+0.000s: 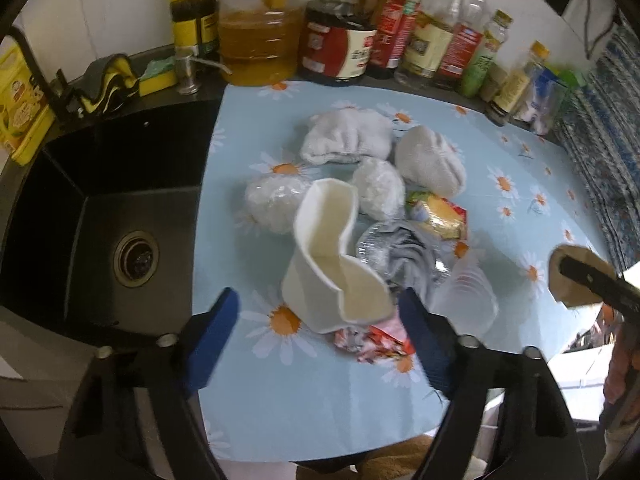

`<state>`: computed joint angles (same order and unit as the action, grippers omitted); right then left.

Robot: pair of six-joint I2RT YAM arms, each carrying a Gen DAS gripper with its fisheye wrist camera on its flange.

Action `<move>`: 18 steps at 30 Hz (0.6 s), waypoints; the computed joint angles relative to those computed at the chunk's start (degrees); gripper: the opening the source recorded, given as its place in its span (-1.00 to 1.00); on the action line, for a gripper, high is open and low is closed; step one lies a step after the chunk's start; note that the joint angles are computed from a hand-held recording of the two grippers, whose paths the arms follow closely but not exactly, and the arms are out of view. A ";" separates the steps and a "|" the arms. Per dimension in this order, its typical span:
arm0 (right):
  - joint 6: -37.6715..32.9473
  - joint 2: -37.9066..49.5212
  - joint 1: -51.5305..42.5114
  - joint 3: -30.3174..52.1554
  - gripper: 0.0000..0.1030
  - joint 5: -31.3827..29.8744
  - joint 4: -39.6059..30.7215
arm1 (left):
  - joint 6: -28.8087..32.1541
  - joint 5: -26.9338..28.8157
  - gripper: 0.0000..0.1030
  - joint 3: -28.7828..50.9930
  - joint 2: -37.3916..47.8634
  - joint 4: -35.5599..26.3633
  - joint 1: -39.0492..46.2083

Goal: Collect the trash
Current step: 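Grasp the white paper cup with the left gripper while the right gripper holds the bag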

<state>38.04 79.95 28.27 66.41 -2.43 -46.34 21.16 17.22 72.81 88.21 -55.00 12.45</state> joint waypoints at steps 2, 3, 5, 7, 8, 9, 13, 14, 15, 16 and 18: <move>0.27 -1.02 0.15 -0.83 -0.24 -0.15 0.13 | -0.89 -0.80 0.25 0.31 1.31 0.61 0.22; 0.28 -1.43 0.00 -1.25 -0.24 -0.50 0.35 | -1.13 -0.29 0.21 0.66 2.09 0.39 0.49; 0.33 -2.77 -0.14 -2.54 -0.24 -1.24 1.17 | -1.15 0.70 0.12 0.88 2.94 0.41 0.75; 0.21 -3.18 -0.12 -2.94 -0.24 -1.41 1.16 | -1.28 0.30 -0.07 0.31 2.94 1.42 0.53; 0.12 -3.34 -0.18 -3.16 -0.24 -1.66 1.19 | -1.35 0.06 -0.19 0.20 3.08 1.69 0.47; 0.03 -3.44 -0.20 -3.34 -0.24 -1.82 1.22 | -1.50 -0.02 -0.24 -0.04 3.05 2.04 0.51; -0.67 -3.59 -0.37 -3.48 -0.24 -2.47 1.65 | -2.29 -0.45 -0.38 -0.69 2.63 2.90 1.04; -0.92 -3.75 -0.51 -3.65 -0.24 -2.71 2.02 | -2.50 -0.38 -0.38 -0.84 2.42 3.08 1.37; -1.14 -3.88 -0.45 -3.69 -0.24 -2.89 2.42 | -2.58 0.23 -0.39 -0.89 2.21 3.02 1.82; -1.34 -3.74 -0.43 -3.56 -0.24 -3.03 2.52 | -2.51 0.72 -0.39 -0.84 2.04 2.93 2.11; -1.67 -3.48 -0.37 -3.56 -0.24 -3.87 3.13 | -2.35 0.92 -0.39 -1.20 1.00 3.30 2.65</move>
